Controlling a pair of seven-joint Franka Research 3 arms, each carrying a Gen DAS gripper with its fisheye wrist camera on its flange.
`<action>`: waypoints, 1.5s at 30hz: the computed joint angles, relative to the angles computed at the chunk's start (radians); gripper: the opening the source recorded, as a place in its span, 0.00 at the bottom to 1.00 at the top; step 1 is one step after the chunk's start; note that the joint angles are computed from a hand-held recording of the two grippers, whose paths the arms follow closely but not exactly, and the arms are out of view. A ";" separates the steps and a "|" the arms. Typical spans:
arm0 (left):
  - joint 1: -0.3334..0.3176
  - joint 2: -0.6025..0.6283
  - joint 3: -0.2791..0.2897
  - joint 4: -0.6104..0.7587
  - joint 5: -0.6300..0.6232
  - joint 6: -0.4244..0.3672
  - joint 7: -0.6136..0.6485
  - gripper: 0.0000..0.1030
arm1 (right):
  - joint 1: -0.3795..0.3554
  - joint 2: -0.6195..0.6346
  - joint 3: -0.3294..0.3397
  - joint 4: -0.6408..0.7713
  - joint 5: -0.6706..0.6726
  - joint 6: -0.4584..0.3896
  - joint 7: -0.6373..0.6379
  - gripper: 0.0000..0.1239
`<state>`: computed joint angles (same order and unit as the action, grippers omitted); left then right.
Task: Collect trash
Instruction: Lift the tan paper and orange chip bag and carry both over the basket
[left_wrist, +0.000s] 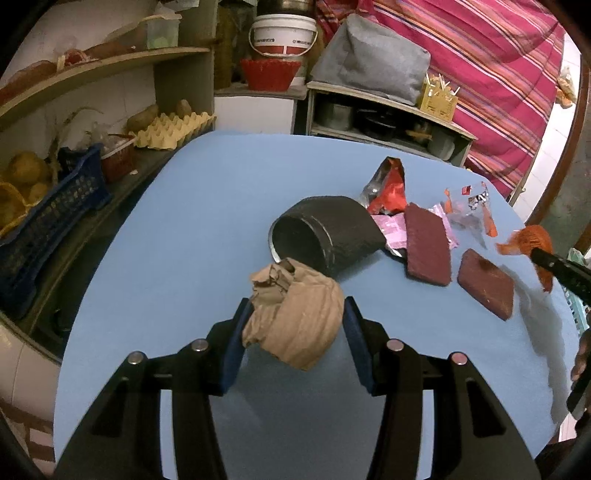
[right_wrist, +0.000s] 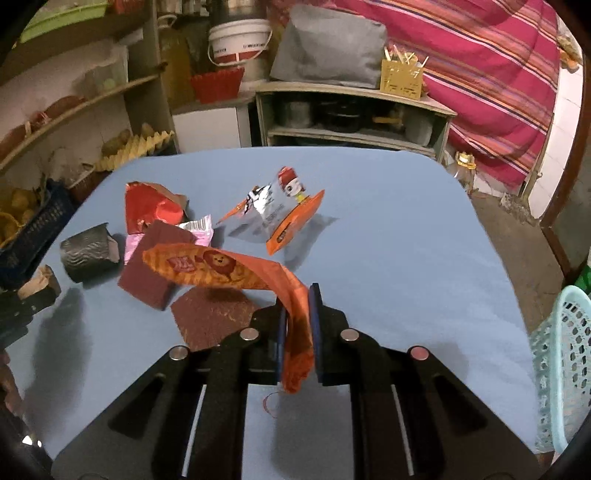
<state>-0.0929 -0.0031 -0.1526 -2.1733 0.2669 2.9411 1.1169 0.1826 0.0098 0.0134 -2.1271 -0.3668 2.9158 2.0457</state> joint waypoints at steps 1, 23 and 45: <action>-0.001 -0.018 -0.002 -0.016 0.021 0.009 -0.026 0.48 | -0.002 -0.020 -0.002 -0.017 0.004 0.001 -0.007 0.10; -0.188 0.071 -0.102 0.254 0.361 -0.072 -0.338 0.48 | -0.250 -0.441 -0.016 -0.347 0.385 0.022 -0.373 0.10; -0.536 0.509 -0.079 0.880 0.341 -0.238 -0.209 0.49 | -0.438 -0.527 -0.123 -0.424 0.558 0.022 -0.576 0.10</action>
<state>-0.6284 0.5057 -0.2319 -1.2938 0.6080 2.7033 0.9082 -0.2551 -0.5168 -0.1096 -2.5514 0.1916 2.9380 1.4700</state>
